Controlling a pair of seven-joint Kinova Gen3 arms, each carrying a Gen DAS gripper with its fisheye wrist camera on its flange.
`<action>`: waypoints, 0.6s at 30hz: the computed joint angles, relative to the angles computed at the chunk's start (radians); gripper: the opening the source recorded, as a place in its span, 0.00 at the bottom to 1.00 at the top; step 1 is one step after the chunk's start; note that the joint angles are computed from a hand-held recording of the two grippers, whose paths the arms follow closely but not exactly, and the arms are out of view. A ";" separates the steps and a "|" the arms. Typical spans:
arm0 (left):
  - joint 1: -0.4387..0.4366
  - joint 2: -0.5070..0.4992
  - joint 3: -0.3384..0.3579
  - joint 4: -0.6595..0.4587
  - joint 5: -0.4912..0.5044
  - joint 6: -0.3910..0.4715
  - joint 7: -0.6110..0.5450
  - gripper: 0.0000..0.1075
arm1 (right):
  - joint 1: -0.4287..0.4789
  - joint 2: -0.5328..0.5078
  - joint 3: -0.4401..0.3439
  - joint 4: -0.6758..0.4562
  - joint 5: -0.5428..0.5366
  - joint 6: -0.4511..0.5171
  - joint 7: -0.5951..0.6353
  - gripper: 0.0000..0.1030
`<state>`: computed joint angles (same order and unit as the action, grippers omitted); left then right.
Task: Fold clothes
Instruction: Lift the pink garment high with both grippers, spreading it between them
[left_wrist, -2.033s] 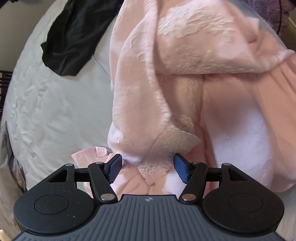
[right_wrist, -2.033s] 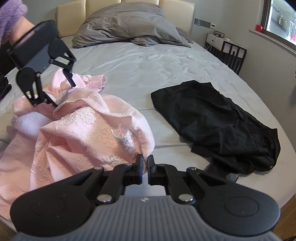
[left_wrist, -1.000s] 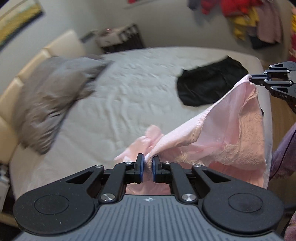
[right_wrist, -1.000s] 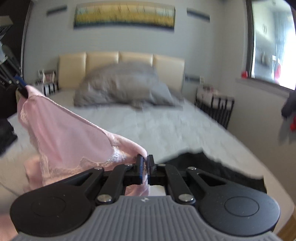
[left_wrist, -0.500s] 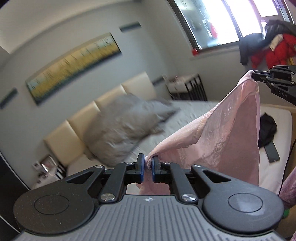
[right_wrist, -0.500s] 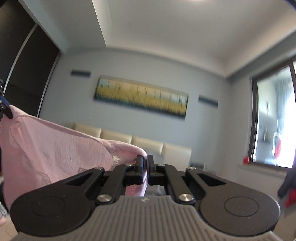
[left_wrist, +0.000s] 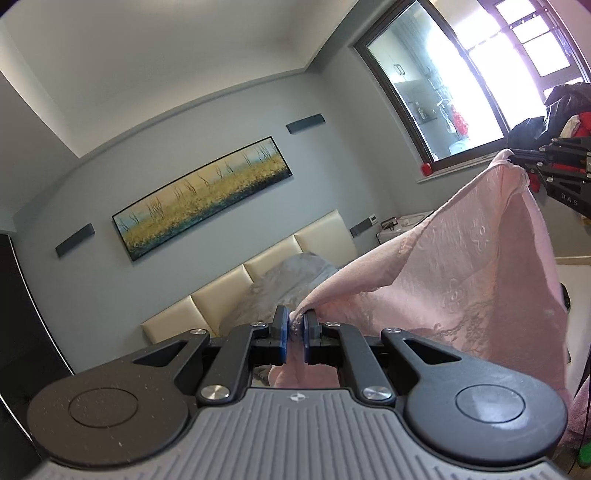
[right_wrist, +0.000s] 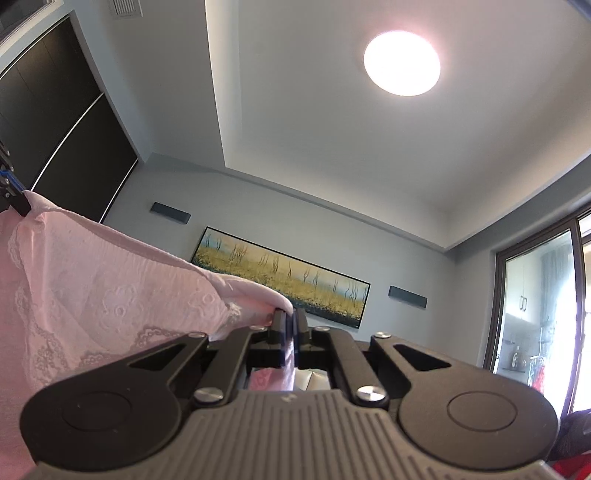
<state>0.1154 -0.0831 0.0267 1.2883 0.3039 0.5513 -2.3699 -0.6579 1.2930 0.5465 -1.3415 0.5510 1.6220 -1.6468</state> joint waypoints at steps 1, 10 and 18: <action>0.000 0.010 0.006 -0.007 -0.014 0.002 0.013 0.05 | -0.002 -0.008 -0.012 0.017 -0.008 0.003 -0.003 0.04; -0.004 0.193 0.046 -0.156 -0.177 0.077 0.153 0.05 | 0.004 -0.063 -0.144 0.264 -0.057 -0.023 -0.014 0.04; 0.000 0.484 0.058 -0.504 -0.286 0.160 0.282 0.05 | 0.032 -0.093 -0.251 0.634 0.001 -0.332 -0.036 0.04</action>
